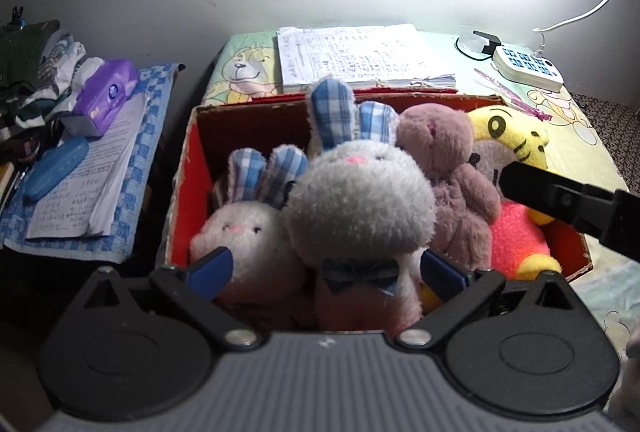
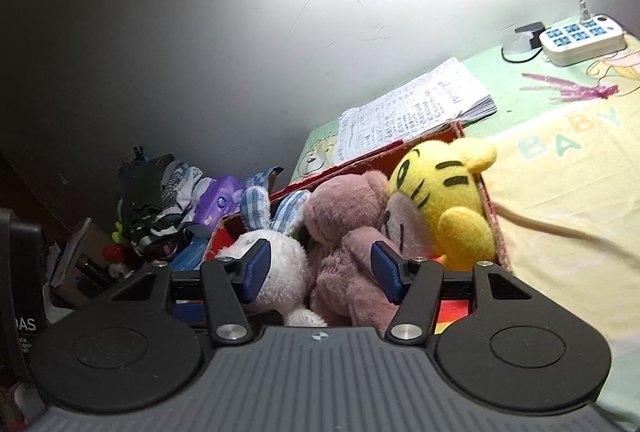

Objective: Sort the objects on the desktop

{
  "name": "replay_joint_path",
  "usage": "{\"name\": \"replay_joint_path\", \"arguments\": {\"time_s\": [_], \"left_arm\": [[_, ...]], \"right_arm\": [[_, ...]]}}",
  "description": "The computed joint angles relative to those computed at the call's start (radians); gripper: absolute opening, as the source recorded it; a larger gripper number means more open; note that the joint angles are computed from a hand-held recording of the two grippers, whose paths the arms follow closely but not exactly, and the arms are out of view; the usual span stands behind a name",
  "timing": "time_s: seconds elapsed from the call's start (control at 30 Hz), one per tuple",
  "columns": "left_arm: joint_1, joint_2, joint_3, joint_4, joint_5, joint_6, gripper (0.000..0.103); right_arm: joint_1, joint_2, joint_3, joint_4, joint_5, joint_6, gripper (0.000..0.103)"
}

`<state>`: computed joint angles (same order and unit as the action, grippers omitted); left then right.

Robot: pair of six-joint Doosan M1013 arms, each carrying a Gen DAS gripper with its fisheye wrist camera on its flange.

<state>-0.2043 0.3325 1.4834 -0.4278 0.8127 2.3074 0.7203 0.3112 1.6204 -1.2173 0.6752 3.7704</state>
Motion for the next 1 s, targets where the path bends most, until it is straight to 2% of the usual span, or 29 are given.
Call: {"name": "replay_joint_path", "arguments": {"time_s": [0.1, 0.2, 0.3, 0.53, 0.73, 1.0], "left_arm": [[-0.016, -0.019, 0.023, 0.042, -0.044, -0.024, 0.1], [-0.026, -0.034, 0.039, 0.043, -0.057, -0.011, 0.101], [-0.038, -0.05, 0.058, 0.059, -0.075, -0.012, 0.101], [-0.07, -0.084, 0.097, 0.138, -0.126, -0.107, 0.101], [-0.109, -0.111, 0.129, 0.243, -0.165, -0.222, 0.101], [-0.133, -0.105, 0.123, 0.364, -0.153, -0.413, 0.102]], "right_arm": [[0.022, 0.011, -0.03, 0.058, 0.13, -0.082, 0.06], [0.042, 0.02, -0.055, 0.102, 0.239, -0.146, 0.06], [0.055, 0.018, -0.056, 0.117, 0.302, -0.153, 0.06], [0.058, -0.006, -0.034, 0.162, 0.344, -0.166, 0.06], [0.051, -0.02, -0.03, 0.216, 0.374, -0.247, 0.06], [0.034, -0.023, -0.043, 0.266, 0.369, -0.377, 0.06]]}}
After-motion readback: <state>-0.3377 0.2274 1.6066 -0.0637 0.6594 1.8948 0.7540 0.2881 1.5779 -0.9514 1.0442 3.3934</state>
